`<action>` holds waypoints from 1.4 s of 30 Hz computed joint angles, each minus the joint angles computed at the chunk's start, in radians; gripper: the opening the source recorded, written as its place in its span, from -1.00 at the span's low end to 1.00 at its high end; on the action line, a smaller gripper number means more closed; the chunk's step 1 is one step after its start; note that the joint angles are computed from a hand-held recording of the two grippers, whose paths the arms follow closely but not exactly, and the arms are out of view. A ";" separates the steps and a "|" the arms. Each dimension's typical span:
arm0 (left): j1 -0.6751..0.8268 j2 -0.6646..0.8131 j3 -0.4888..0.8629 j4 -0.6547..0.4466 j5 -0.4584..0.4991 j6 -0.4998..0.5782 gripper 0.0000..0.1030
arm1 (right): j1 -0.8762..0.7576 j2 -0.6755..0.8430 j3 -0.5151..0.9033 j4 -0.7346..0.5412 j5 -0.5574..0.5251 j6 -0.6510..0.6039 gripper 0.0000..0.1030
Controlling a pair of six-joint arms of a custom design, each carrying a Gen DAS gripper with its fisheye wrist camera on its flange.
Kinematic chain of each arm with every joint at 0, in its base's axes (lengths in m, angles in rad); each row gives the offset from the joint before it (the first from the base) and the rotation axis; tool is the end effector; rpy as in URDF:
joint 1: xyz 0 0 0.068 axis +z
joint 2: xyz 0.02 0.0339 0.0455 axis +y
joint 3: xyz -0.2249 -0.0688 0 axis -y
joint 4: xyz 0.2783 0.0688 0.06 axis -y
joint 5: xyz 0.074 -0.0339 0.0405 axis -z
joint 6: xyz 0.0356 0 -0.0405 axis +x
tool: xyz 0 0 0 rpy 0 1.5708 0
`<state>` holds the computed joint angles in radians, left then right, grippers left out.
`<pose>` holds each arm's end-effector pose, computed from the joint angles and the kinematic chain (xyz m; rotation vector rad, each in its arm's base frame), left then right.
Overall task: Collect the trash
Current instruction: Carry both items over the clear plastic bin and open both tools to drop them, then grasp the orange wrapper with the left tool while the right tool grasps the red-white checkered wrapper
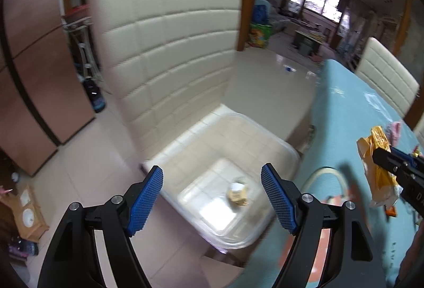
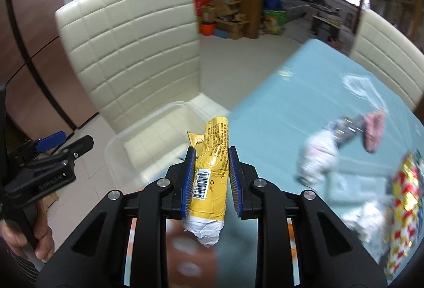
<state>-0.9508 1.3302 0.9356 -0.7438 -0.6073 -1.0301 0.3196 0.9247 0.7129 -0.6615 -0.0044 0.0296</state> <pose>0.1848 -0.2239 0.1866 -0.2609 2.3983 -0.0286 0.2275 0.0755 0.2092 -0.3560 2.4247 0.1601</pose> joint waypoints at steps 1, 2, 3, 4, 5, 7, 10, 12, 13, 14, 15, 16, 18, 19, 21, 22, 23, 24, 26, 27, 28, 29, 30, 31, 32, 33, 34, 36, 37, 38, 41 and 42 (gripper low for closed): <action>0.001 -0.013 -0.007 -0.021 -0.014 -0.012 0.45 | 0.021 0.034 0.017 0.014 -0.011 0.010 -0.46; 0.001 -0.025 -0.014 -0.037 -0.026 -0.023 0.45 | 0.038 0.057 0.029 0.023 -0.015 0.018 -0.46; 0.005 -0.041 -0.024 -0.051 -0.036 -0.033 0.45 | 0.060 0.084 0.043 0.038 -0.011 0.028 -0.46; 0.007 -0.055 -0.033 -0.060 -0.041 -0.040 0.45 | 0.078 0.103 0.053 0.047 0.000 0.036 -0.45; 0.009 -0.065 -0.040 -0.068 -0.046 -0.048 0.45 | 0.092 0.119 0.062 0.054 0.007 0.042 -0.45; 0.013 -0.077 -0.049 -0.080 -0.053 -0.059 0.45 | 0.119 0.159 0.087 0.063 0.018 0.048 -0.40; 0.017 -0.081 -0.058 -0.071 -0.044 -0.057 0.45 | 0.129 0.168 0.104 0.051 0.024 0.066 0.69; 0.012 -0.070 -0.052 -0.071 -0.041 -0.059 0.45 | 0.124 0.098 0.054 0.097 0.049 0.088 0.72; 0.008 -0.071 -0.051 -0.072 -0.042 -0.058 0.45 | 0.122 0.072 0.040 0.101 0.063 0.083 0.72; 0.003 -0.065 -0.045 -0.072 -0.043 -0.058 0.45 | 0.122 0.070 0.041 0.097 0.073 0.080 0.72; 0.001 -0.058 -0.037 -0.072 -0.044 -0.056 0.45 | 0.112 0.056 0.036 0.083 0.074 0.080 0.72; -0.003 -0.058 -0.032 -0.073 -0.044 -0.055 0.45 | 0.102 0.050 0.035 0.075 0.064 0.083 0.72; -0.011 -0.061 -0.027 -0.069 -0.047 -0.051 0.45 | 0.070 0.014 0.023 0.044 0.041 0.087 0.72; -0.020 -0.055 -0.017 -0.071 -0.053 -0.051 0.45 | 0.057 -0.002 0.018 0.032 0.034 0.085 0.72; -0.042 -0.038 0.006 -0.078 -0.063 -0.054 0.45 | 0.023 -0.056 0.000 0.002 0.024 0.079 0.72; -0.053 -0.031 0.017 -0.080 -0.067 -0.053 0.45 | 0.007 -0.078 -0.008 -0.007 0.019 0.077 0.72; -0.065 -0.022 0.029 -0.081 -0.068 -0.051 0.45 | -0.011 -0.100 -0.014 -0.021 0.012 0.074 0.72; -0.074 -0.011 0.039 -0.081 -0.069 -0.051 0.45 | -0.035 -0.131 -0.022 -0.044 0.002 0.070 0.72; -0.098 0.011 0.067 -0.084 -0.070 -0.051 0.45 | -0.079 -0.187 -0.038 -0.081 -0.005 0.054 0.72; -0.105 0.014 0.074 -0.082 -0.068 -0.046 0.45 | -0.105 -0.220 -0.047 -0.102 -0.008 0.040 0.72; -0.116 0.023 0.088 -0.082 -0.068 -0.043 0.45 | -0.122 -0.243 -0.054 -0.117 -0.007 0.030 0.72; -0.130 0.040 0.110 -0.082 -0.069 -0.037 0.45 | -0.144 -0.273 -0.064 -0.132 -0.007 0.017 0.72; -0.144 0.059 0.132 -0.085 -0.072 -0.034 0.45 | -0.170 -0.308 -0.077 -0.148 -0.008 0.003 0.72; -0.156 0.076 0.151 -0.085 -0.074 -0.029 0.45 | -0.206 -0.350 -0.092 -0.168 -0.011 -0.016 0.72; -0.165 0.094 0.169 -0.083 -0.073 -0.024 0.45 | -0.251 -0.389 -0.105 -0.189 -0.023 -0.038 0.72; -0.179 0.124 0.200 -0.077 -0.067 -0.010 0.45 | -0.297 -0.419 -0.112 -0.207 -0.044 -0.061 0.72; -0.188 0.147 0.224 -0.074 -0.062 0.001 0.45 | -0.362 -0.453 -0.122 -0.229 -0.074 -0.093 0.72; -0.210 0.210 0.292 -0.064 -0.047 0.029 0.45 | -0.494 -0.495 -0.134 -0.259 -0.136 -0.162 0.72; -0.220 0.235 0.318 -0.062 -0.044 0.035 0.45 | -0.580 -0.518 -0.141 -0.274 -0.174 -0.208 0.72; -0.230 0.265 0.351 -0.059 -0.038 0.047 0.45 | -0.658 -0.533 -0.147 -0.284 -0.209 -0.252 0.72; -0.262 0.376 0.474 -0.052 -0.020 0.090 0.45 | -0.895 -0.532 -0.153 -0.288 -0.311 -0.381 0.72; -0.271 0.421 0.522 -0.049 -0.010 0.108 0.45 | -0.963 -0.516 -0.151 -0.287 -0.344 -0.421 0.71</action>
<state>-1.2221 1.7513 1.4571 -0.7927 -0.6174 -0.9225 -0.6436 0.4088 0.5623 -0.9483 -0.3483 -0.3915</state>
